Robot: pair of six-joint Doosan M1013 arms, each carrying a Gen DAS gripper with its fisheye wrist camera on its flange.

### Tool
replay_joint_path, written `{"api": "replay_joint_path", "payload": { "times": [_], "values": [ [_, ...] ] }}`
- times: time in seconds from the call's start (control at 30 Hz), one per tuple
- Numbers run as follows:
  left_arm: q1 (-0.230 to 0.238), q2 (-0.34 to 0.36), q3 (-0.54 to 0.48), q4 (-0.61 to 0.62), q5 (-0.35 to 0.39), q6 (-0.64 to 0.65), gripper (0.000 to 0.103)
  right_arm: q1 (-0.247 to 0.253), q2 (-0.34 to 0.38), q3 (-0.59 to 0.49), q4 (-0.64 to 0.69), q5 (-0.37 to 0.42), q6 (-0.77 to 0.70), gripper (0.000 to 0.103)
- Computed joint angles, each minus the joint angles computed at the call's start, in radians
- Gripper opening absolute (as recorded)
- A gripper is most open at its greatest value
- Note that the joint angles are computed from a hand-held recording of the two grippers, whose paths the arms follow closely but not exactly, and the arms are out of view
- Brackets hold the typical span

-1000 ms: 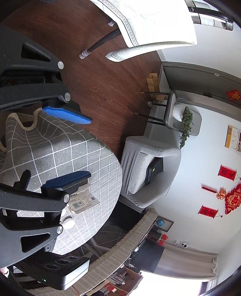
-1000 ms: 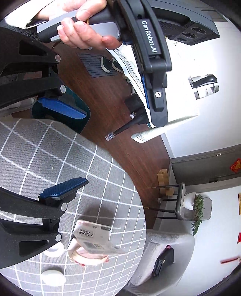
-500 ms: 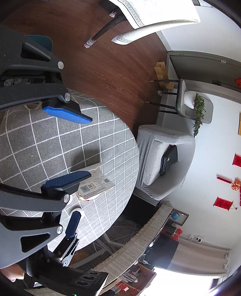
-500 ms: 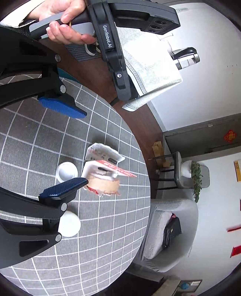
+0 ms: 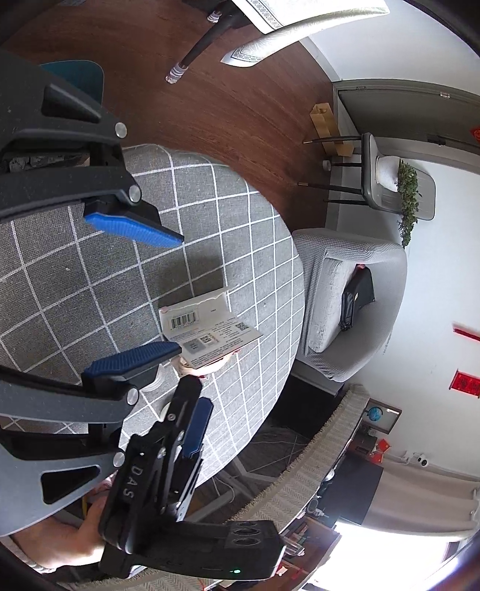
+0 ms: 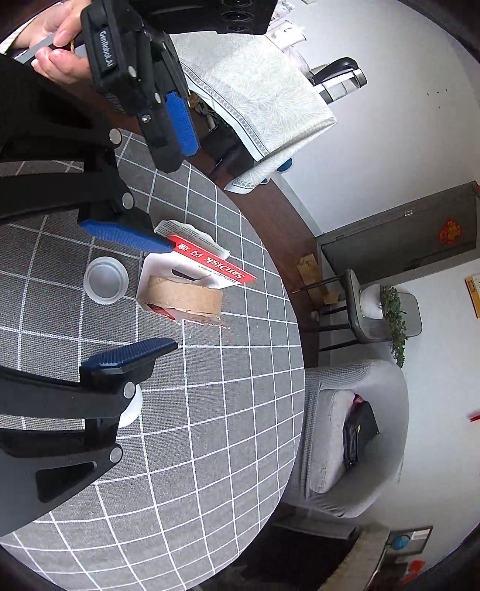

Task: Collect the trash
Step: 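Grasp the brown cardboard piece with the right tool, then grasp the white plastic lid with left tool while right tool holds the cardboard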

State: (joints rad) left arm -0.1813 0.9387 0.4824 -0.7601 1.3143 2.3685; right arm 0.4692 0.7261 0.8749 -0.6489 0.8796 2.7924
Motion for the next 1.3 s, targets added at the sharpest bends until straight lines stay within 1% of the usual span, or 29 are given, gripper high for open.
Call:
{"api": "replay_joint_path", "payload": {
  "times": [0.07, 0.13, 0.3, 0.37, 0.47, 0.57, 0.73, 0.77, 0.83, 0.9, 1.0, 1.07, 1.17, 1.3],
  "values": [
    [-0.005, -0.005, 0.013, 0.017, 0.013, 0.032, 0.055, -0.005, -0.001, 0.003, 0.006, -0.01, 0.0, 0.04],
    [-0.01, -0.008, 0.021, 0.029, 0.028, 0.058, 0.055, -0.01, 0.001, 0.0, 0.012, -0.02, -0.001, 0.037],
    [-0.018, 0.003, 0.011, 0.047, 0.089, 0.106, 0.055, -0.014, 0.012, -0.024, 0.018, -0.018, -0.011, 0.036],
    [-0.019, 0.007, 0.004, 0.044, 0.113, 0.131, 0.055, -0.016, 0.02, -0.039, 0.027, -0.008, -0.026, 0.031],
    [-0.022, 0.012, -0.003, 0.045, 0.144, 0.16, 0.055, -0.019, 0.028, -0.054, 0.036, 0.001, -0.036, 0.031],
    [-0.026, 0.009, 0.007, 0.056, 0.155, 0.188, 0.055, -0.021, 0.04, -0.077, 0.049, 0.019, -0.051, 0.031],
    [-0.028, 0.013, -0.001, 0.048, 0.173, 0.195, 0.055, -0.023, 0.059, -0.109, 0.065, 0.05, -0.071, 0.031],
    [-0.028, 0.013, -0.001, 0.045, 0.175, 0.196, 0.055, -0.023, 0.061, -0.112, 0.065, 0.053, -0.072, 0.028],
    [-0.028, 0.015, -0.003, 0.042, 0.179, 0.197, 0.056, -0.022, 0.068, -0.125, 0.062, 0.074, -0.075, 0.027],
    [-0.03, 0.016, -0.004, 0.043, 0.179, 0.194, 0.056, -0.024, 0.073, -0.135, 0.071, 0.085, -0.088, 0.019],
    [-0.035, 0.011, 0.005, 0.046, 0.172, 0.193, 0.058, -0.025, 0.087, -0.157, 0.089, 0.101, -0.12, 0.018],
    [-0.036, 0.014, 0.001, 0.047, 0.172, 0.19, 0.058, -0.023, 0.093, -0.169, 0.079, 0.112, -0.127, 0.018],
    [-0.04, 0.017, -0.004, 0.048, 0.169, 0.182, 0.058, -0.021, 0.086, -0.16, 0.063, 0.106, -0.114, 0.018],
    [-0.043, 0.02, -0.009, 0.044, 0.162, 0.17, 0.058, -0.021, 0.055, -0.105, 0.027, 0.058, -0.056, 0.018]
  ]
}}
